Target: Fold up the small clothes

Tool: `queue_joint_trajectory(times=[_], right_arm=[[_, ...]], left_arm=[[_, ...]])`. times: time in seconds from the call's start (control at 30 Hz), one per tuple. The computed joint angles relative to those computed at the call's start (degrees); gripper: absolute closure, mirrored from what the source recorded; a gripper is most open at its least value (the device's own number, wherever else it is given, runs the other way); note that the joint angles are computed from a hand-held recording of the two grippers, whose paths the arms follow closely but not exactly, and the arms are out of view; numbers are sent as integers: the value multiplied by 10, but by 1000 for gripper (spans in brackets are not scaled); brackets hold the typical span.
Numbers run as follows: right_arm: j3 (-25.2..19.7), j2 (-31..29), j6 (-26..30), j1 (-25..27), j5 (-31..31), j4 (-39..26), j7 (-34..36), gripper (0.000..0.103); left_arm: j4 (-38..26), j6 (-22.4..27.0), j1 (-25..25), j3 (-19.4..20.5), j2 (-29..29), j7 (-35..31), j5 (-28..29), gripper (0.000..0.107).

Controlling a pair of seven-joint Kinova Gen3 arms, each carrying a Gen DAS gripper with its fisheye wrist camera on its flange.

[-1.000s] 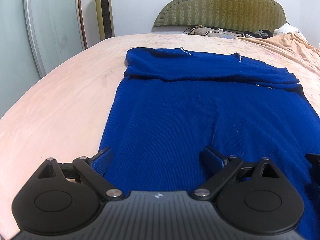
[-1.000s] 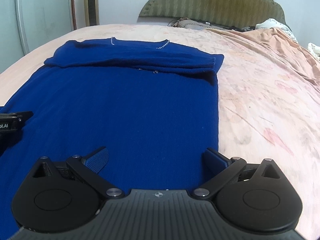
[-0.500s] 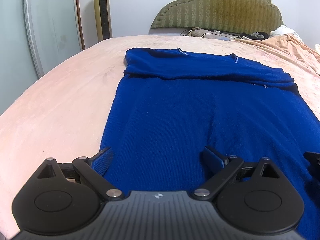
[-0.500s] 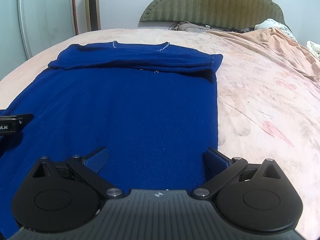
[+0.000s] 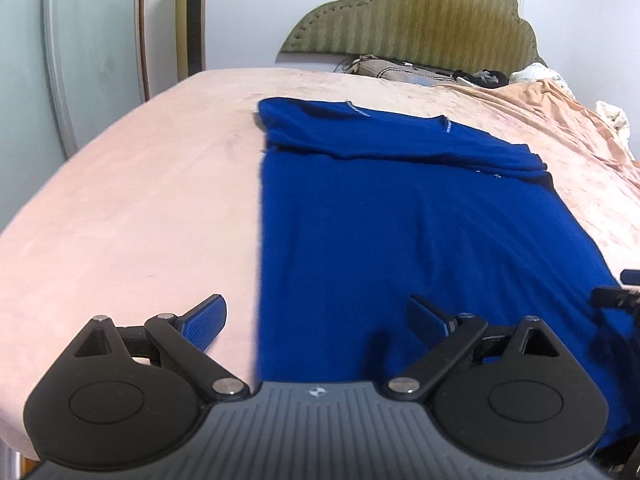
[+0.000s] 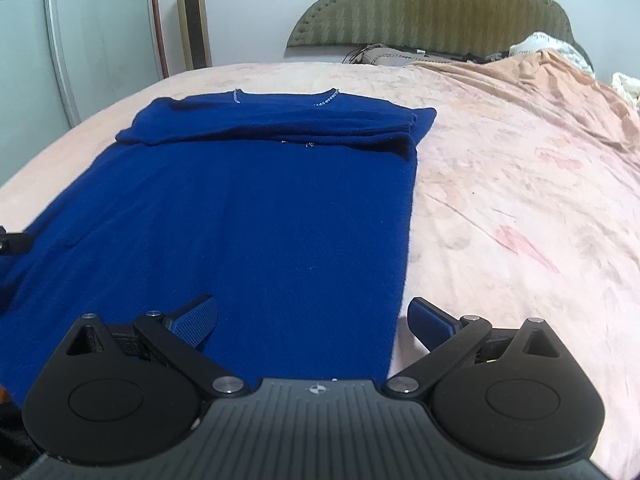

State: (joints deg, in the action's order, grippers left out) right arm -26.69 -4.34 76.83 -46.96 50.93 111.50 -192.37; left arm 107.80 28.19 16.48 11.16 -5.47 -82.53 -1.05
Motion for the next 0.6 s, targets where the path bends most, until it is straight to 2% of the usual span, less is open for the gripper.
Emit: queue_joint_trajectory(times=[0.13,0.2,0.3,0.33,0.5,0.6], right_arm=[[-3,-35,-14,9,-30,8,22,1],[-5,-60,-29,21,-54,16,34,2],[7,-111,-72,39,-103,37,54,12],[9,-124,-80,43,-116,42,59,14],[8,-164,-97,50,-176,45,120,20],[23,-180,-136,39,-216,46,177,23]], left_arm=[[4,22,57,-98,-6,-90,87,10],[-9,59,89,-151,2,-125,134,10],[-6,75,141,-226,3,-195,204,10],[-5,78,149,-237,3,-218,220,10],[0,113,108,-209,-2,-335,284,10],[11,132,49,-165,-8,-404,328,10]])
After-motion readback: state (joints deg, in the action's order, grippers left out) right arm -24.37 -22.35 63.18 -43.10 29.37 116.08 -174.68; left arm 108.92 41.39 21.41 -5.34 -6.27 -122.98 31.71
